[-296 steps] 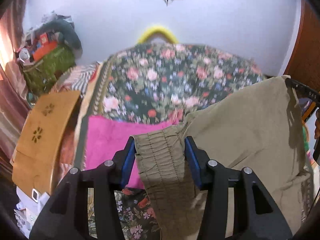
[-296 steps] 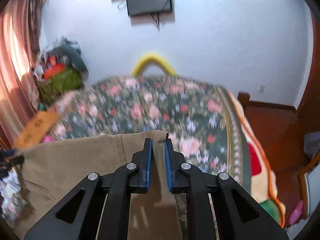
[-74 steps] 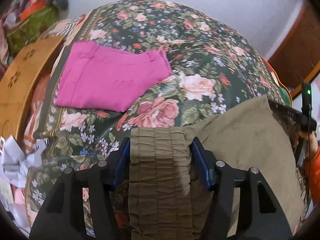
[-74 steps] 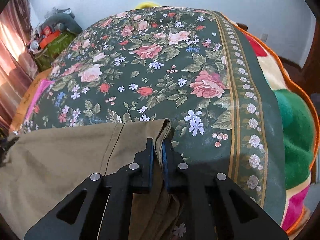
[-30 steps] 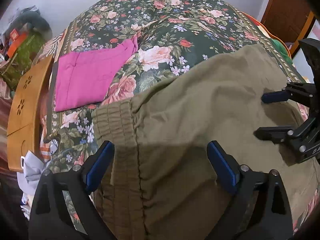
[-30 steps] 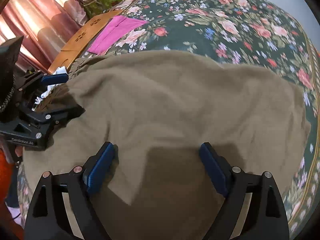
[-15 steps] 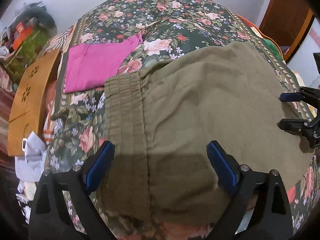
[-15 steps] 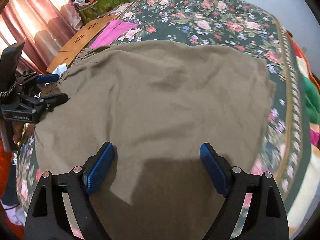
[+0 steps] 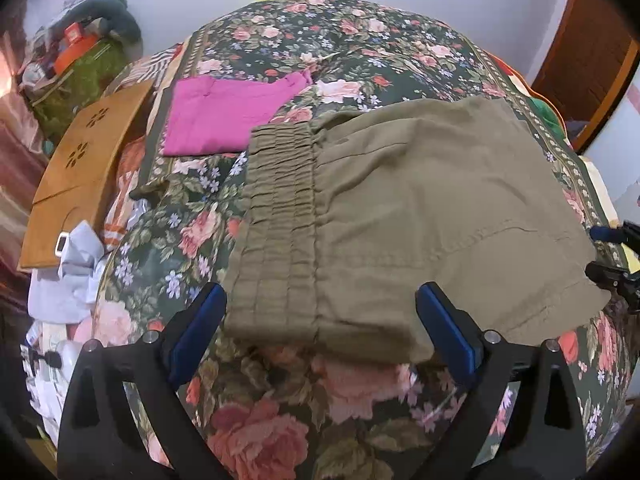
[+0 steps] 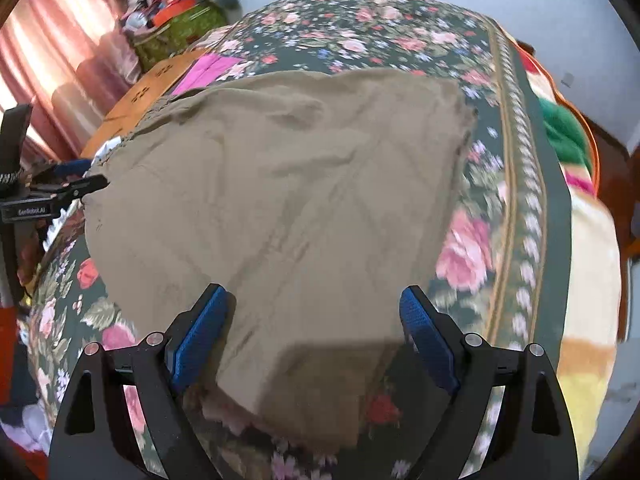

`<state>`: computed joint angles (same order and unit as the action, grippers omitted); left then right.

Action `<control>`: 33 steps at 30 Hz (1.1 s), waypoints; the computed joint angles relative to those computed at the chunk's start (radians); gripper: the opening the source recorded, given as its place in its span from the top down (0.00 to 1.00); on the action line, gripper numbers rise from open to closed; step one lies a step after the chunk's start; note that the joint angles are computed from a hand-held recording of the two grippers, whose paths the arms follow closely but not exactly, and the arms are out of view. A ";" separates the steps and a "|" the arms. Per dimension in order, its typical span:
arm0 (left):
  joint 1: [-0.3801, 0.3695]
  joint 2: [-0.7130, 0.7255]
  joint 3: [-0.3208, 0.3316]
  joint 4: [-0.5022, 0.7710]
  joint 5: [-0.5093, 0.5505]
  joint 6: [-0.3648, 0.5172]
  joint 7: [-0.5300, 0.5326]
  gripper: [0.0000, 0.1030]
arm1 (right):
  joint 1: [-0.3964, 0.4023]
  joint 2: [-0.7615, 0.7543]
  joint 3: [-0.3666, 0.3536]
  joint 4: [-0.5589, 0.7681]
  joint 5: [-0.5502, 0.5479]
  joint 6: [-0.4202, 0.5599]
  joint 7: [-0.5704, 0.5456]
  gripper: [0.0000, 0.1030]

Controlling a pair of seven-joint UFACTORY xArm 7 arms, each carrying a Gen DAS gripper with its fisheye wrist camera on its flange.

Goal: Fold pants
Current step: 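Open both grippers and smooth the folded pants flat, then grasp the waistband with the left gripper and lift it over the pants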

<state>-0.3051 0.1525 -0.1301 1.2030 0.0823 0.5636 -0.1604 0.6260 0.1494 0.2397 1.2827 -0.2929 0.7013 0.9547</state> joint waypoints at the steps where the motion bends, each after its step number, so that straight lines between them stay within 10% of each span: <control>1: 0.002 -0.007 -0.001 -0.007 -0.010 0.000 0.000 0.05 | -0.001 -0.015 -0.001 -0.023 0.008 -0.018 0.018 0.16; 7: 0.030 -0.062 -0.003 -0.059 -0.119 0.011 0.018 0.05 | -0.010 -0.066 0.014 -0.088 0.023 -0.067 0.072 0.16; 20: 0.054 -0.114 -0.011 -0.110 -0.557 0.080 0.190 0.05 | 0.052 0.038 -0.004 0.110 -0.298 -0.011 0.179 0.16; 33: 0.080 0.008 -0.037 -0.001 -0.832 0.140 0.337 0.01 | 0.058 0.106 -0.031 0.091 -0.088 -0.119 0.074 0.14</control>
